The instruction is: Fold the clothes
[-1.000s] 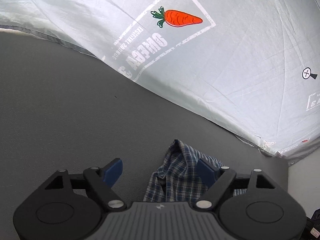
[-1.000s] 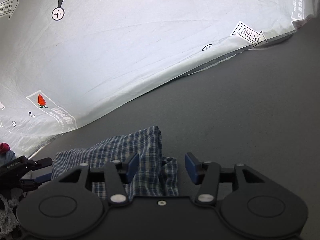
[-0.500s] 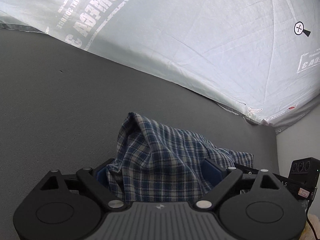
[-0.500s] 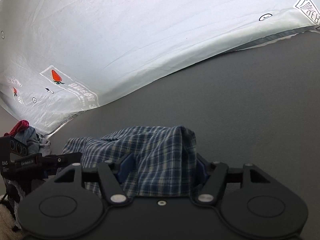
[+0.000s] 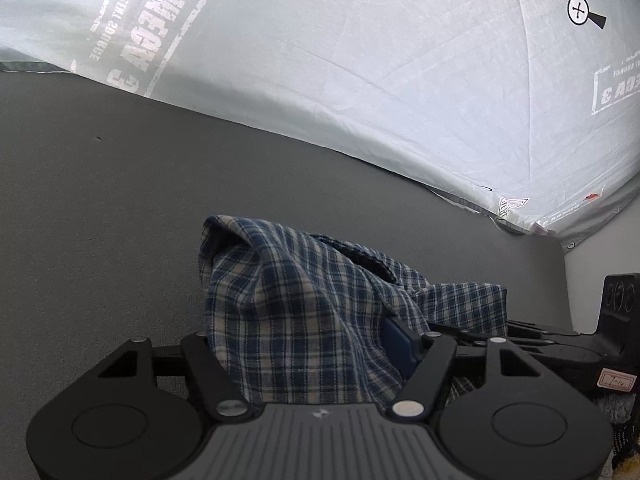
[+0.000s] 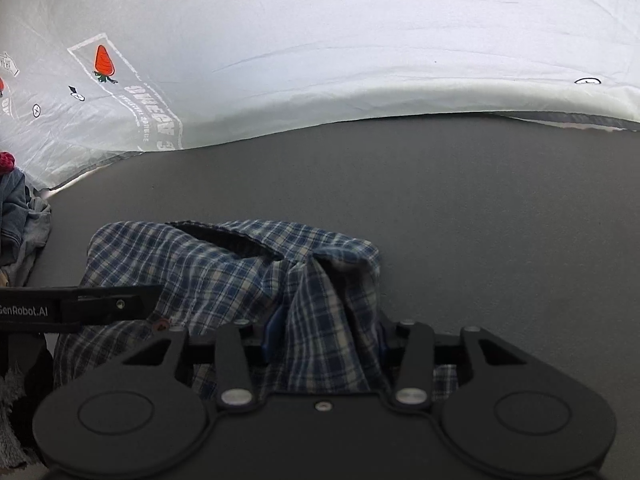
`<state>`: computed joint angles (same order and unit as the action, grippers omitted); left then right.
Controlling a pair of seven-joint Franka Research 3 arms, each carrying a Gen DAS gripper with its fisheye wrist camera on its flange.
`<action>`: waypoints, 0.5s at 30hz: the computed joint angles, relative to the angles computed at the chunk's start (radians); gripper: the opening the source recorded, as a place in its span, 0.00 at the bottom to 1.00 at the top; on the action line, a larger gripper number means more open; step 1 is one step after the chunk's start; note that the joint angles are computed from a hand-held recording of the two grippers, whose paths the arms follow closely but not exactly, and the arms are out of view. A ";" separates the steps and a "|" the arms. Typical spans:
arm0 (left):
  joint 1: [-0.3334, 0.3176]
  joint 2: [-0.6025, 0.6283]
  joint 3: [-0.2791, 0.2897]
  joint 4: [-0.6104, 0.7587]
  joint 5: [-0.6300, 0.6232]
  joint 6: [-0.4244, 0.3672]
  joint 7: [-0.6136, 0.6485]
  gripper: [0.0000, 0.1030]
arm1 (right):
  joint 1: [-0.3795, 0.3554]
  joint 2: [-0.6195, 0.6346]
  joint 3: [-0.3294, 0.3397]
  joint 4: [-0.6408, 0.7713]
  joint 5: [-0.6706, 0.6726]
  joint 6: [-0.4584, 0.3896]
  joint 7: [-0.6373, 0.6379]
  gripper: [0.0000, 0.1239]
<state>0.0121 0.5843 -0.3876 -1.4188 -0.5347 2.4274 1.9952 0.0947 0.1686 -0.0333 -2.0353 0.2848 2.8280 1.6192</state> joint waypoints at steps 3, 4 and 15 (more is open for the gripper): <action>-0.021 -0.037 0.017 -0.047 0.028 0.047 -0.035 0.51 | 0.054 -0.001 -0.047 -0.011 -0.160 0.023 0.150 0.20; -0.026 -0.048 0.020 -0.060 0.035 0.057 -0.049 0.47 | 0.069 -0.005 -0.061 -0.018 -0.211 0.032 0.205 0.18; 0.025 -0.330 -0.008 -0.318 -0.177 0.122 0.087 0.25 | 0.032 -0.242 -0.032 -0.206 -0.547 0.101 0.644 0.08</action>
<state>0.0374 0.2538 -0.3954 -1.7368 -0.7118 2.5495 2.0822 0.1266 -0.0731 -0.0657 -2.2411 -0.2619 2.9288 2.2631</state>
